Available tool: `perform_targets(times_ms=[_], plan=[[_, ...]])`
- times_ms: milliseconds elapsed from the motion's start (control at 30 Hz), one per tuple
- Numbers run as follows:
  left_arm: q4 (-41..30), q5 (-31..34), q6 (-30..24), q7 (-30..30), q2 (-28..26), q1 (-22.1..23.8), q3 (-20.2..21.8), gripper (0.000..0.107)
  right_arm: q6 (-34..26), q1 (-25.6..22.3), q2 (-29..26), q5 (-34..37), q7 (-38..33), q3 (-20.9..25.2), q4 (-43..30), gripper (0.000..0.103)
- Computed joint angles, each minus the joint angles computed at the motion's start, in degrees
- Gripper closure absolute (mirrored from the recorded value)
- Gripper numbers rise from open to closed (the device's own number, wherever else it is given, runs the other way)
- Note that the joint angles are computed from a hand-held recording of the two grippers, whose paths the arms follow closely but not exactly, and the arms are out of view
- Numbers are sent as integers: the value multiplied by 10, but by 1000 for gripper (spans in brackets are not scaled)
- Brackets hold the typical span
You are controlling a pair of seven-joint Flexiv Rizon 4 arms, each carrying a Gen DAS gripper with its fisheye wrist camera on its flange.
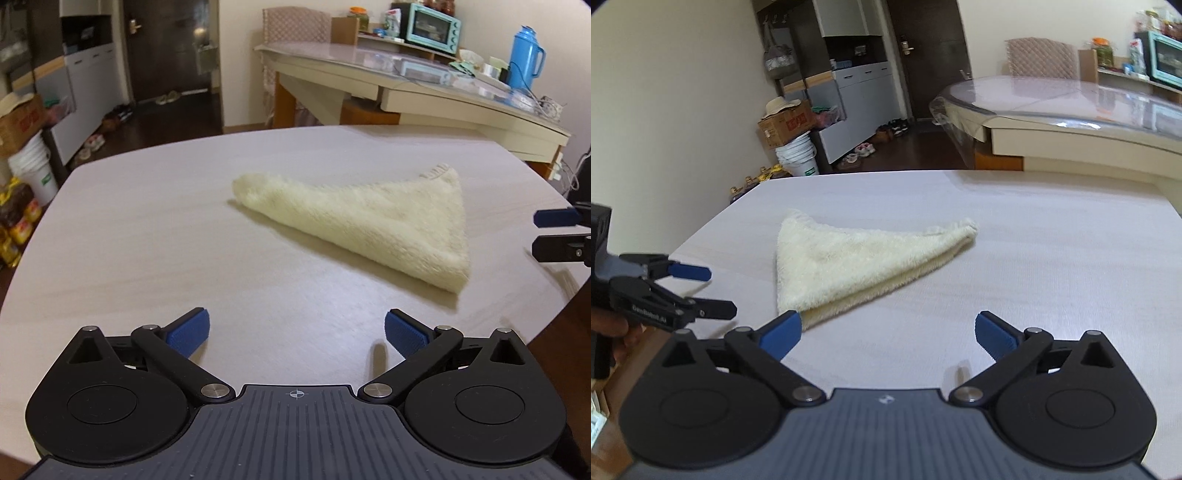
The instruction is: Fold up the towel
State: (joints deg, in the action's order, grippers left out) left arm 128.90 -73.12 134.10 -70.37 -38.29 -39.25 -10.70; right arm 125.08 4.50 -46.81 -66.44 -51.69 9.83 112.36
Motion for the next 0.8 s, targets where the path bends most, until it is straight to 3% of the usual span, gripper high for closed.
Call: perform_targets(times_ms=[333,533,800], plan=[[-8,-13,32,-31,-11,-13,-16,4,26,0,20,53,-39,-2,54,1],[-15,-46,50,-15,-11,-23,-30,4,40,1,32,88,-78,1,83,1],[-23,-68,75,-5,-11,-26,-48,4,39,-9,31,84,-83,10,88,0]])
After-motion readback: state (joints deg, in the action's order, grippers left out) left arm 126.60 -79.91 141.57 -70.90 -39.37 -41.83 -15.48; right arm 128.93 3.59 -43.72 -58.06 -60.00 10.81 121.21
